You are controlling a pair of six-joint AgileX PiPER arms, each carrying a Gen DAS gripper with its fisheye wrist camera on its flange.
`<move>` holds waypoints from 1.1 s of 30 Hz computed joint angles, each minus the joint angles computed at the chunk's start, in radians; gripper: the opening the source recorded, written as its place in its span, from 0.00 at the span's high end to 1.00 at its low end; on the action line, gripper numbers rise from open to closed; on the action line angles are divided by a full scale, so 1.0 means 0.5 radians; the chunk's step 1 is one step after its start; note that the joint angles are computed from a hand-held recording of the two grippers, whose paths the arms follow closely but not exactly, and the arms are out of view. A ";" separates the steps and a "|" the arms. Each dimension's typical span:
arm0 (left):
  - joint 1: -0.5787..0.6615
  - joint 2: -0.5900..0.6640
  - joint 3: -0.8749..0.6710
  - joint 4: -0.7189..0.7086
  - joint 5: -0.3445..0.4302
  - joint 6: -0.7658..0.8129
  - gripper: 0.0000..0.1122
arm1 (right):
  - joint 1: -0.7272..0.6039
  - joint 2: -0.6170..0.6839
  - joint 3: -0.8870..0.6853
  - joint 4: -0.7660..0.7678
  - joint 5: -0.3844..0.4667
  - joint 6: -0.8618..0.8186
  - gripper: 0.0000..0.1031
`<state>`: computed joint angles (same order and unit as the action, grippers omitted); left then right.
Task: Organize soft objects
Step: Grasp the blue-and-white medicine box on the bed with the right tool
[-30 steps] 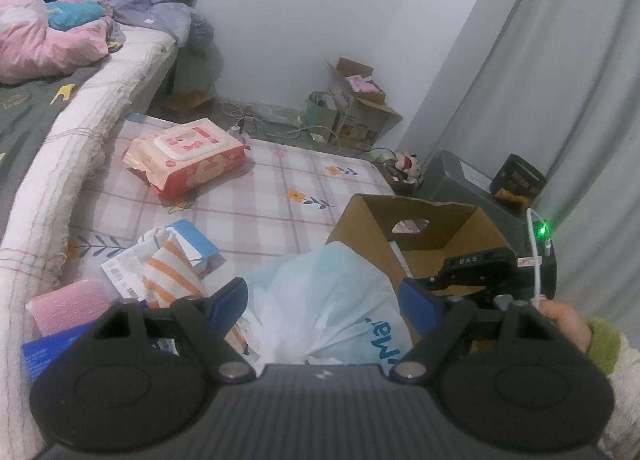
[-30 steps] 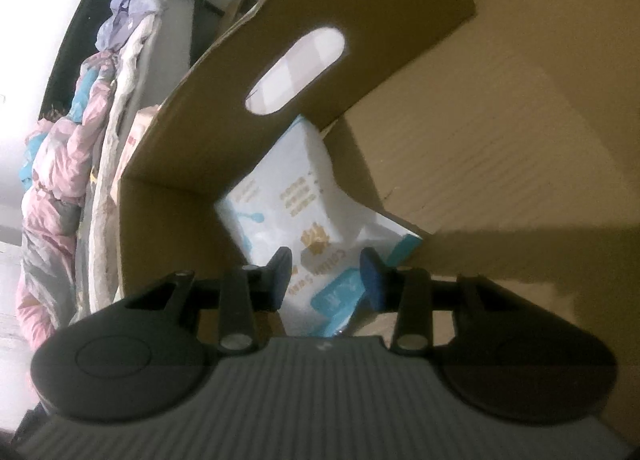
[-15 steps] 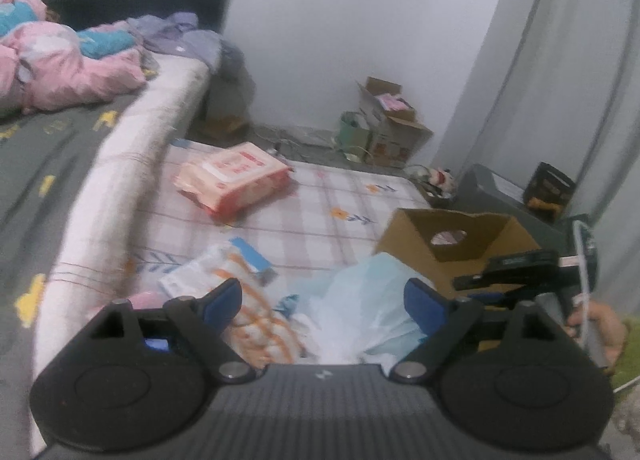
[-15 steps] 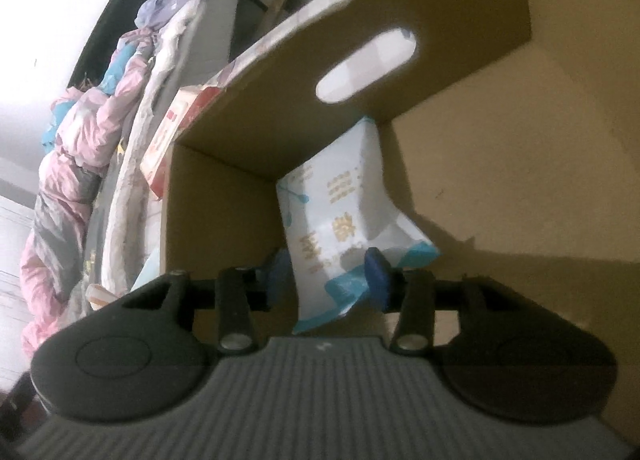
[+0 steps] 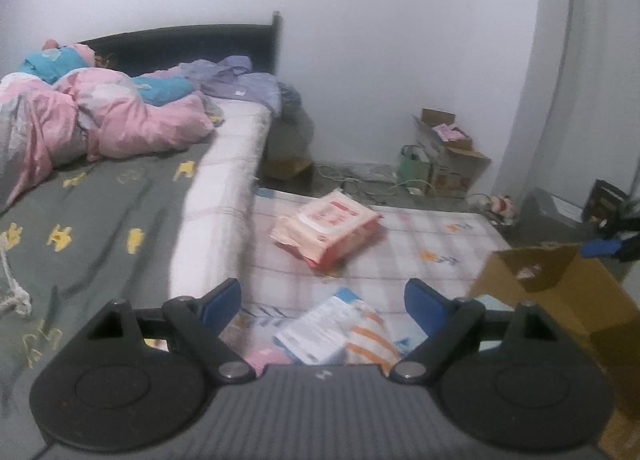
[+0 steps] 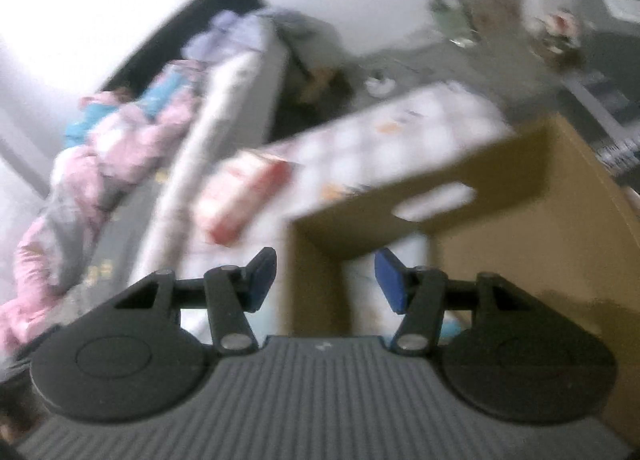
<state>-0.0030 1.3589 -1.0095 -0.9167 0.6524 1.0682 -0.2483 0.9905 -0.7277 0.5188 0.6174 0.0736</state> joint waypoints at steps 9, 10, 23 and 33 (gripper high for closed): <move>-0.113 0.555 -0.489 0.442 0.009 -0.206 0.40 | 0.573 0.981 -0.733 0.365 0.132 0.075 0.48; -0.135 0.648 -0.586 0.533 0.055 -0.258 0.41 | 0.608 1.102 -0.832 0.347 0.164 0.125 0.48; -0.336 1.239 -1.087 1.024 0.213 -0.254 0.41 | 0.693 2.317 -1.956 0.268 0.691 0.624 0.36; -0.347 1.522 -1.488 1.145 0.566 -0.451 0.36 | 0.686 2.649 -2.231 0.410 0.640 0.570 0.31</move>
